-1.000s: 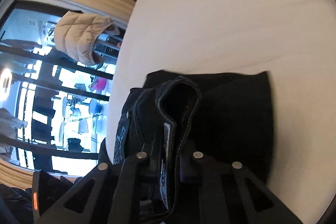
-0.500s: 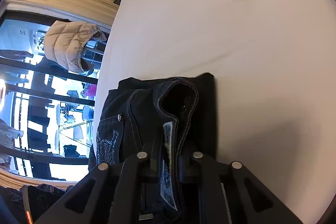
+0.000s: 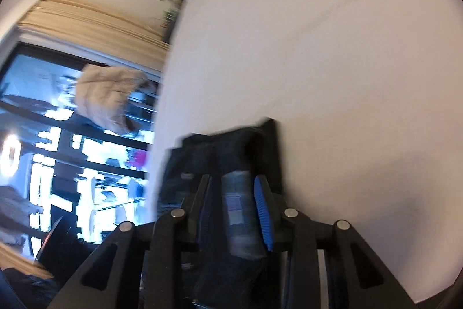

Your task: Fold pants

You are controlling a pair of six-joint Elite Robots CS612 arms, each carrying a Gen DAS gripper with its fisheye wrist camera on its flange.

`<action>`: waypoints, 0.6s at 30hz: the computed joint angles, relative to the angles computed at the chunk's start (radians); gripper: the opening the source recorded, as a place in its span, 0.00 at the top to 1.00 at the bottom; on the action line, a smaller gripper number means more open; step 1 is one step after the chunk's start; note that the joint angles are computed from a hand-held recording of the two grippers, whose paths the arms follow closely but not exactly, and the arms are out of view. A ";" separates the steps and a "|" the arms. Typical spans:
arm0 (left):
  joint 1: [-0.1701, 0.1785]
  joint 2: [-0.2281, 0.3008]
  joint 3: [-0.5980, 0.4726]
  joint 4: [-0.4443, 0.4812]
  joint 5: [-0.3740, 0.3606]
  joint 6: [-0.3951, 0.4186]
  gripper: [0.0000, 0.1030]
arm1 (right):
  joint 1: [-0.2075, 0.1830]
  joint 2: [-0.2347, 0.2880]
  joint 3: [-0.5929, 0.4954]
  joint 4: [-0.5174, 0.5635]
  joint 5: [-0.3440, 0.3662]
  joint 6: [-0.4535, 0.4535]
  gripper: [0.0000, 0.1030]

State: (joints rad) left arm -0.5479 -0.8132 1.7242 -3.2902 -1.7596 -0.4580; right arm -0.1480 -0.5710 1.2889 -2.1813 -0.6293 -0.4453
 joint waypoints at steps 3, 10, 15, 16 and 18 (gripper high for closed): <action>0.046 0.007 0.006 -0.067 0.049 -0.067 0.75 | 0.015 -0.031 0.010 0.121 0.059 -0.165 0.71; 0.160 0.159 -0.118 -0.061 -0.160 -0.276 0.75 | 0.067 0.036 -0.058 0.202 -0.129 -0.110 1.00; 0.178 0.218 -0.107 -0.226 -0.211 -0.400 0.76 | 0.049 0.053 -0.031 0.160 -0.074 -0.059 1.00; 0.175 0.217 -0.099 -0.238 -0.213 -0.391 0.76 | 0.052 0.047 -0.020 0.138 -0.088 -0.061 1.00; 0.176 0.211 -0.080 -0.251 -0.223 -0.369 0.76 | 0.056 0.050 -0.028 0.138 -0.097 -0.058 1.00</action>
State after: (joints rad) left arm -0.3715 -0.6018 1.6442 -3.5411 -1.9822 -0.8273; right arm -0.0925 -0.5211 1.2612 -2.0428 -0.7259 -0.5031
